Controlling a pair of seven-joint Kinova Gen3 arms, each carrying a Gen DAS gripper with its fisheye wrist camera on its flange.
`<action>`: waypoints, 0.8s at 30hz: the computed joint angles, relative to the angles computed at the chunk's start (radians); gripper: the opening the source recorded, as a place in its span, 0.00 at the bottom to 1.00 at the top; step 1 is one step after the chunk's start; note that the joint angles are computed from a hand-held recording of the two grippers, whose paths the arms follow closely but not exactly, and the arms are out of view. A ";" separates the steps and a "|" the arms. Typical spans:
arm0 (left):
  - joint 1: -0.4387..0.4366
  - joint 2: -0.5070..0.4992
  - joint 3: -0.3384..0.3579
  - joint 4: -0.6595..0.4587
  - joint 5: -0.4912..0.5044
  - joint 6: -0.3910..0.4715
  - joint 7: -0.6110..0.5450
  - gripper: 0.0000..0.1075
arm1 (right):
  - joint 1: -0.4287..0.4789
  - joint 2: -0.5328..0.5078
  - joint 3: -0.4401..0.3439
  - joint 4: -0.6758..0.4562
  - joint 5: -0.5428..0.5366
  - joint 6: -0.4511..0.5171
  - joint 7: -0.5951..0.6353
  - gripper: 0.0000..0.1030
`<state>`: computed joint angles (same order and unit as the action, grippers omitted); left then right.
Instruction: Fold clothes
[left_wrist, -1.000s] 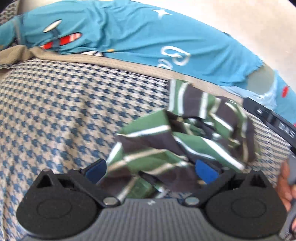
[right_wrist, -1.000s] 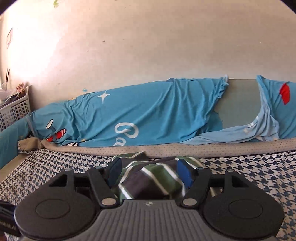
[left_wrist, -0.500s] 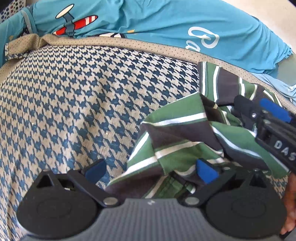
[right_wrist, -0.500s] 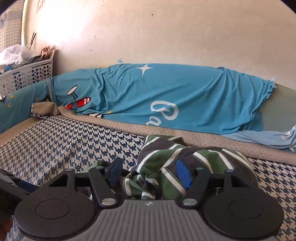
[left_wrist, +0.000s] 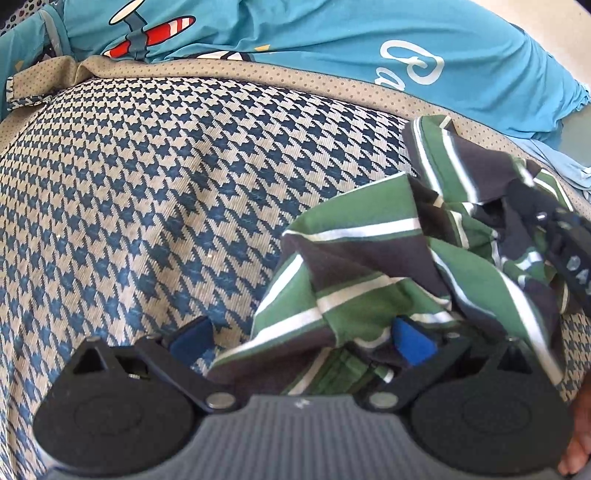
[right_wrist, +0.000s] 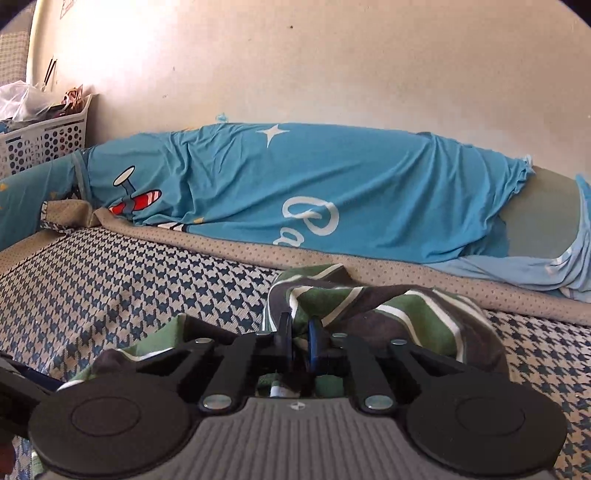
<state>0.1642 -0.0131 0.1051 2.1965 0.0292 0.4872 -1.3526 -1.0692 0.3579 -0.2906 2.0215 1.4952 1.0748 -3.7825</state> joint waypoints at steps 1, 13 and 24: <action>0.000 -0.001 -0.001 0.000 0.001 0.003 0.000 0.96 | -0.012 -0.005 -0.002 -0.002 -0.013 0.027 0.006 0.09; 0.005 -0.048 0.020 0.009 -0.081 0.030 0.072 0.96 | -0.119 -0.112 -0.062 0.015 -0.232 0.334 0.004 0.09; 0.013 -0.137 0.000 0.019 -0.049 0.058 -0.014 0.96 | -0.219 -0.177 -0.168 0.049 -0.487 0.480 -0.027 0.08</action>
<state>0.1773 -0.1500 0.1056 2.2158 -0.0199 0.5454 -1.3670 -1.2879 0.1809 -0.4590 2.0709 1.0082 1.5544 -3.8096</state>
